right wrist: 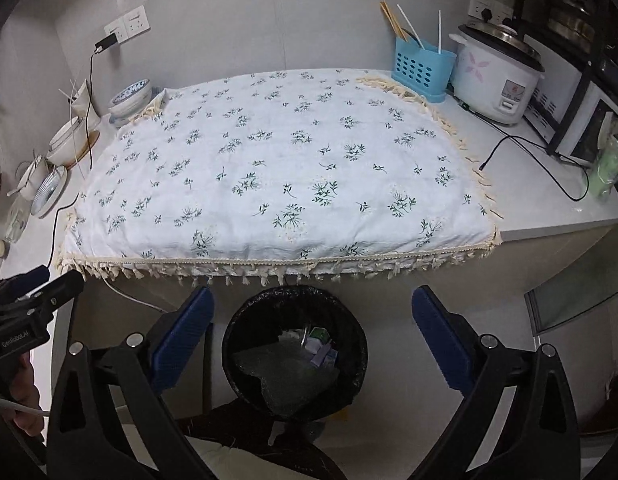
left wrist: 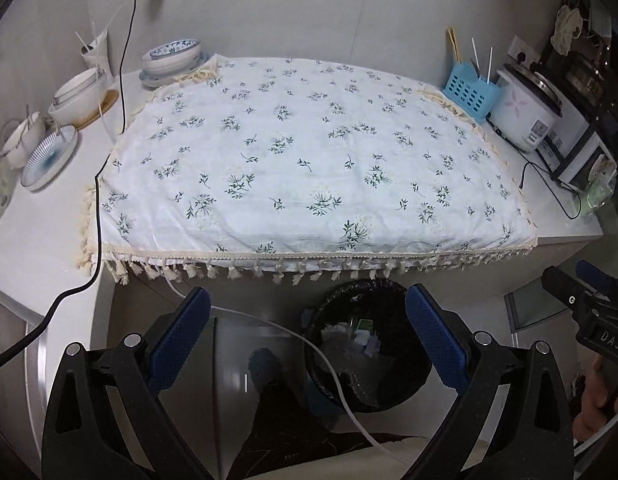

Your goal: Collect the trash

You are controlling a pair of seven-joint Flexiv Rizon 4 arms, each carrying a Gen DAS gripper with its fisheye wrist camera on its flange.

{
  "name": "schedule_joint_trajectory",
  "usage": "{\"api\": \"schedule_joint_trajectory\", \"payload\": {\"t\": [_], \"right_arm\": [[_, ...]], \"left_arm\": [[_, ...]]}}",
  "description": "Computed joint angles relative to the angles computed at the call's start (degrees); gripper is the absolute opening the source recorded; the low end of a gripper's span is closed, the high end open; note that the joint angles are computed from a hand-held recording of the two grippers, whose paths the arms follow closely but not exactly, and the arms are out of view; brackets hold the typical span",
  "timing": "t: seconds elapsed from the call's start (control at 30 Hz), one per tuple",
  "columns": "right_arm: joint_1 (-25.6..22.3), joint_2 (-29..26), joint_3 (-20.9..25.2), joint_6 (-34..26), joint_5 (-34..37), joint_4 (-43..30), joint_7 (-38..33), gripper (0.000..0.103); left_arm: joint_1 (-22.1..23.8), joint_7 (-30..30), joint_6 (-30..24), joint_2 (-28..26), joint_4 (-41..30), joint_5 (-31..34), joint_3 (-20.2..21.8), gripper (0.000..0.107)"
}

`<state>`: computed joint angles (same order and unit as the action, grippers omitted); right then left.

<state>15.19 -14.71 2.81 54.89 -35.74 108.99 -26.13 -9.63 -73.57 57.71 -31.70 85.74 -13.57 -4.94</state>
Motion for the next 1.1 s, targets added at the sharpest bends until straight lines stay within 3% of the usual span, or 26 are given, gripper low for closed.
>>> {"api": "schedule_joint_trajectory", "payload": {"t": [0.23, 1.1], "right_arm": [[-0.03, -1.01, 1.32, -3.66, 6.27, -1.74, -3.93, 0.095], [-0.4, -0.84, 1.15, -2.95, 8.45, -1.37, -6.36, 0.095]], "left_arm": [[-0.46, 0.07, -5.53, -0.56, -1.29, 1.27, 0.38, 0.093], [-2.73, -4.8, -7.02, -0.62, -2.72, 6.38, 2.3, 0.097]]}}
